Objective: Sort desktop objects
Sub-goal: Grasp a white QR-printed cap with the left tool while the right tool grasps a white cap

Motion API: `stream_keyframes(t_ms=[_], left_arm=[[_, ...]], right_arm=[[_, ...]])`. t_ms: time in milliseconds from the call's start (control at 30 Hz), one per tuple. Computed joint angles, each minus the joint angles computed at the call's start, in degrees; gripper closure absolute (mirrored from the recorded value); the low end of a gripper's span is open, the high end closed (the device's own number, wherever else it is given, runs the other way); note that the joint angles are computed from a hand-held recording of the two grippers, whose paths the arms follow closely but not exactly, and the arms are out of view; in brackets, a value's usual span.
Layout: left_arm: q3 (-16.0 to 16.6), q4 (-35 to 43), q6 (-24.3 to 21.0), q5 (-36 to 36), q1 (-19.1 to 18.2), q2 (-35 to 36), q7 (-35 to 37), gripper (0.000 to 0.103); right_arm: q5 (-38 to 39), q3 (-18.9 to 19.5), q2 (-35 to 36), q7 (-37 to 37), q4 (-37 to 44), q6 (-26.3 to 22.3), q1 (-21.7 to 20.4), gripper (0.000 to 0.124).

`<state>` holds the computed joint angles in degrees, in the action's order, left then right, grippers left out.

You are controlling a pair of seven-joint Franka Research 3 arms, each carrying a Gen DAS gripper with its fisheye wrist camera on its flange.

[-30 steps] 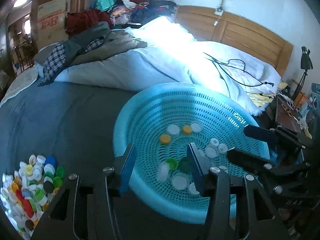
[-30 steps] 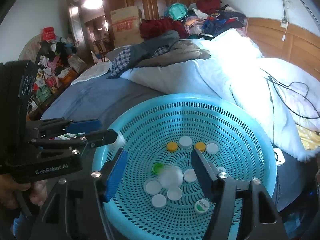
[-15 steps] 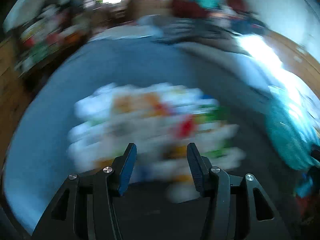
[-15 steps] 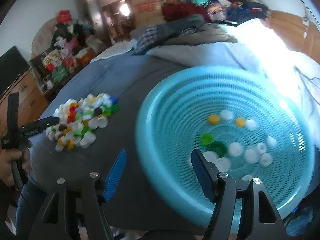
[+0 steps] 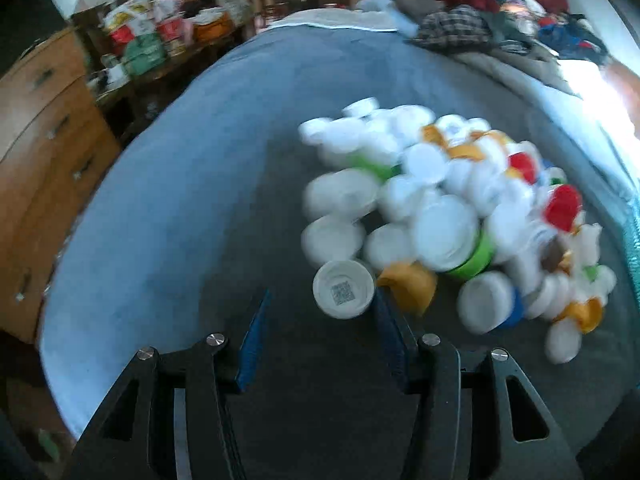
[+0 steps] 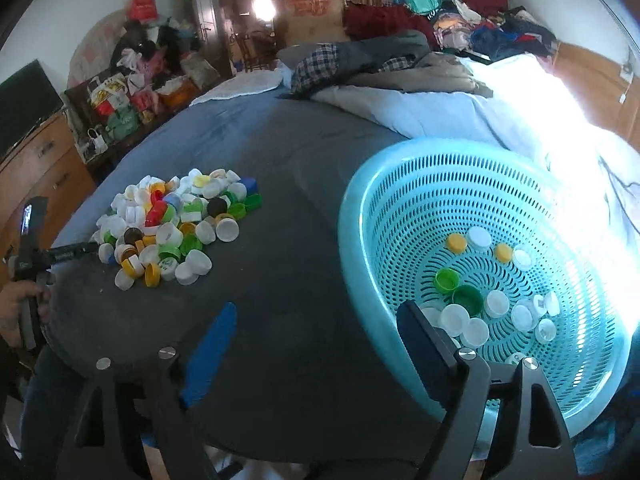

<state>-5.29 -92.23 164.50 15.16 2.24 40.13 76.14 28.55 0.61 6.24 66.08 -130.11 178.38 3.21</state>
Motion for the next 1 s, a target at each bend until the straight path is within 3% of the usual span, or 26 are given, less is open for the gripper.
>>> stream_keyframes(t_ms=[133, 333, 467, 567, 700, 800, 900, 967, 1000], left_arm=[[0.08, -6.38, 4.75, -1.12, 2.36, -3.28, -1.52, 0.057], [-6.94, -4.31, 6.63, -4.36, 8.89, -0.97, 4.63, 0.057], [-8.19, 0.92, 4.38, -5.59, 8.71, 2.44, 8.06, 0.057], [-8.64, 3.53, 3.14, -6.85, 8.38, 4.17, 9.84, 0.057], [-8.79, 3.85, 3.01, -8.45, 8.20, 4.31, 11.01, 0.057], [-10.22, 1.17, 5.95, -9.68, 9.40, 2.55, 12.14, 0.057], [-7.46, -1.35, 7.87, -8.43, 7.52, 0.47, 10.82, 0.057], [-3.18, -2.77, 9.40, -6.01, 4.52, -0.77, 7.50, 0.057], [-3.25, -3.04, 9.58, -6.00, 4.67, -0.95, 7.74, 0.057]], right_arm=[[0.70, 0.94, -0.18, -1.07, -0.34, 0.57, 0.26, 0.037], [3.29, 2.94, -0.34, -5.02, -0.17, 3.30, 0.38, 0.037], [7.29, 5.53, -0.52, -9.42, 0.12, 3.56, -0.77, 0.037], [16.04, 8.74, -0.68, -18.19, 0.76, 2.72, -2.49, 0.037], [20.65, 7.94, -0.53, -22.63, 1.08, 1.83, -0.59, 0.038], [21.13, 6.65, -0.06, -22.89, 1.57, 1.16, 1.17, 0.038], [22.11, 6.42, 0.52, -23.89, 2.35, 1.03, 1.87, 0.038], [22.17, 6.17, 0.88, -23.80, 2.79, 0.64, 2.17, 0.038], [22.33, 6.18, 1.06, -23.88, 2.98, 0.45, 2.24, 0.038]])
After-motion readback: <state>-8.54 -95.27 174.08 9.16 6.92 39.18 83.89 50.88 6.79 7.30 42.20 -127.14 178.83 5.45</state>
